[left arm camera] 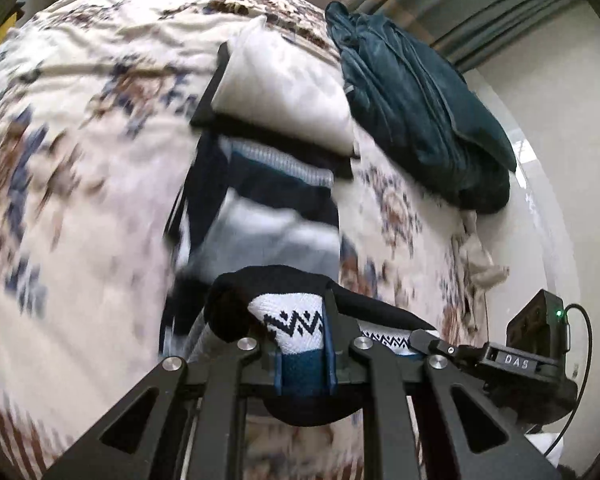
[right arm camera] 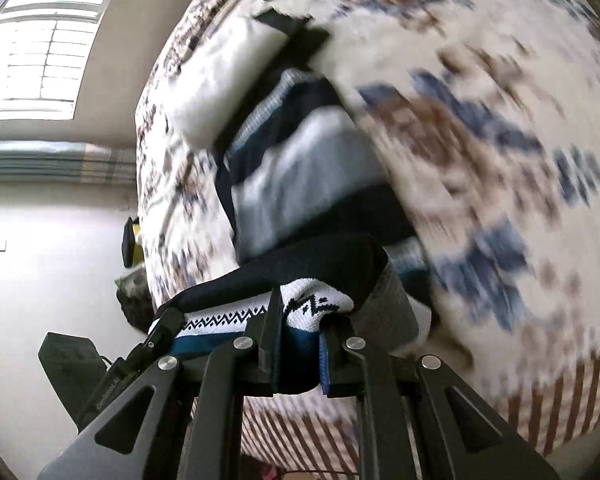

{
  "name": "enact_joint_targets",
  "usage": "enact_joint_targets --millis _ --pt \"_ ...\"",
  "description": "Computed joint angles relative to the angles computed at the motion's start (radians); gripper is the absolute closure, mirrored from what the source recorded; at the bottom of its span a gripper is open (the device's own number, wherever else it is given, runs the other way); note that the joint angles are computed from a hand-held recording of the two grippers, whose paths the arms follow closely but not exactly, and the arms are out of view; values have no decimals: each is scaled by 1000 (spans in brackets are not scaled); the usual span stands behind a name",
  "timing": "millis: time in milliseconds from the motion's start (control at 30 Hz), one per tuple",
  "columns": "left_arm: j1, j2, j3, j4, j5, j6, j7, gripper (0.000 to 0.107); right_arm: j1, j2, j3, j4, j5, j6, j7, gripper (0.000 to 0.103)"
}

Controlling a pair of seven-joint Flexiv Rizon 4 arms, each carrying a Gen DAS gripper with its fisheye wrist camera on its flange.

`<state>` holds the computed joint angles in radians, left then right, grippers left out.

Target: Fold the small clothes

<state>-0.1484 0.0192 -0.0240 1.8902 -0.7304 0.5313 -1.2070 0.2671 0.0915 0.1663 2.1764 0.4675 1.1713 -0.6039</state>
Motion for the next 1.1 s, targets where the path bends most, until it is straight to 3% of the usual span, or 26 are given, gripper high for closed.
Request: enact_joint_targets --millis 100,233,333,433,500,533,567,600,633,733,900,1100 --pt "13 -153 -37 -137 11 36 -19 95 -22 -127 -51 -129 -2 -20 -76 88" --pt "32 -350 -77 -328 59 32 -103 94 -91 -313 -62 -319 -9 -56 -132 88" --pt "51 -499 -106 -481 90 -32 -176 90 -153 -454 -50 -463 -4 -92 -152 88" --pt "64 -607 -129 -622 132 -127 -218 81 -263 -574 26 -597 99 -117 -217 84" --pt "86 -598 -151 -590 89 -113 -180 76 -319 -604 75 -633 165 -91 -281 60" --pt "94 -582 -156 -560 66 -99 -162 73 -327 -600 81 -626 171 -64 -302 32" --pt "106 -557 -163 -514 29 -81 -134 62 -324 -589 77 -607 161 -40 -307 15" --pt "112 -534 -161 -477 6 -62 -114 42 -324 -568 78 -575 156 -12 -317 15" --pt "117 -502 -153 -434 -10 -41 -98 35 -323 -551 78 -548 147 -9 -313 15" --pt "137 -418 -130 -313 -83 -4 -58 34 -313 -486 76 -445 125 -26 -290 15" --pt "134 -305 -63 -168 -47 -6 -54 34 -295 -448 97 -335 167 -75 -313 15" --pt "130 -353 -73 -105 -66 -85 -32 34 -331 -538 159 -367 371 -112 -515 15"
